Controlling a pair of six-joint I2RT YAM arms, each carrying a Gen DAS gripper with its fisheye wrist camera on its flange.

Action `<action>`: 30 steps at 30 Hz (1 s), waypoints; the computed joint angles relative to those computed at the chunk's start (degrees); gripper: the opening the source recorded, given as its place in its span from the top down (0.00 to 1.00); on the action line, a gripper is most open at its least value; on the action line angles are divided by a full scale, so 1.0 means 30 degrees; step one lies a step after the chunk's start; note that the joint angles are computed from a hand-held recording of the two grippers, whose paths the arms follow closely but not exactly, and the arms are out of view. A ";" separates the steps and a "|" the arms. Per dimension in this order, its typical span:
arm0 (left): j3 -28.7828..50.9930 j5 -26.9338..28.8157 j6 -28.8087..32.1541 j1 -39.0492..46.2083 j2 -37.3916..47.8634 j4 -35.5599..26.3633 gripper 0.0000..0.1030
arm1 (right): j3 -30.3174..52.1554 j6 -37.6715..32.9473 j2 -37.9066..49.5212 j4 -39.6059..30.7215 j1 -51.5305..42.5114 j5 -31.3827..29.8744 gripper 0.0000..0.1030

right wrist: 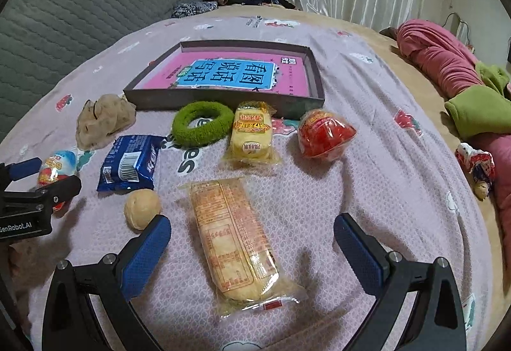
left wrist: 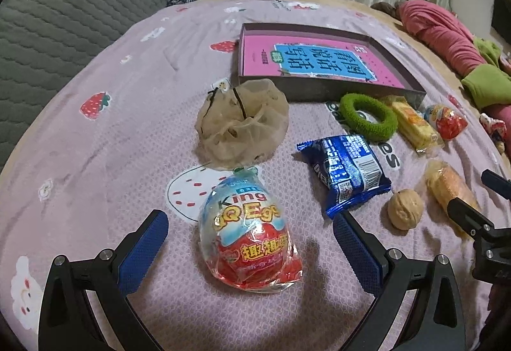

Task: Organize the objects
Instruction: 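Grasp the Kinder Joy egg with left gripper while right gripper grasps the bread packet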

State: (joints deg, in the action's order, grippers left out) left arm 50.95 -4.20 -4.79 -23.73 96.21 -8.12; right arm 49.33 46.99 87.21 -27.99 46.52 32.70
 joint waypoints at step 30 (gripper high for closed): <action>0.1068 0.0062 0.0021 -0.0304 0.1952 0.0159 0.00 | 0.0258 -0.0847 0.1861 0.1048 -0.0421 -0.0075 0.09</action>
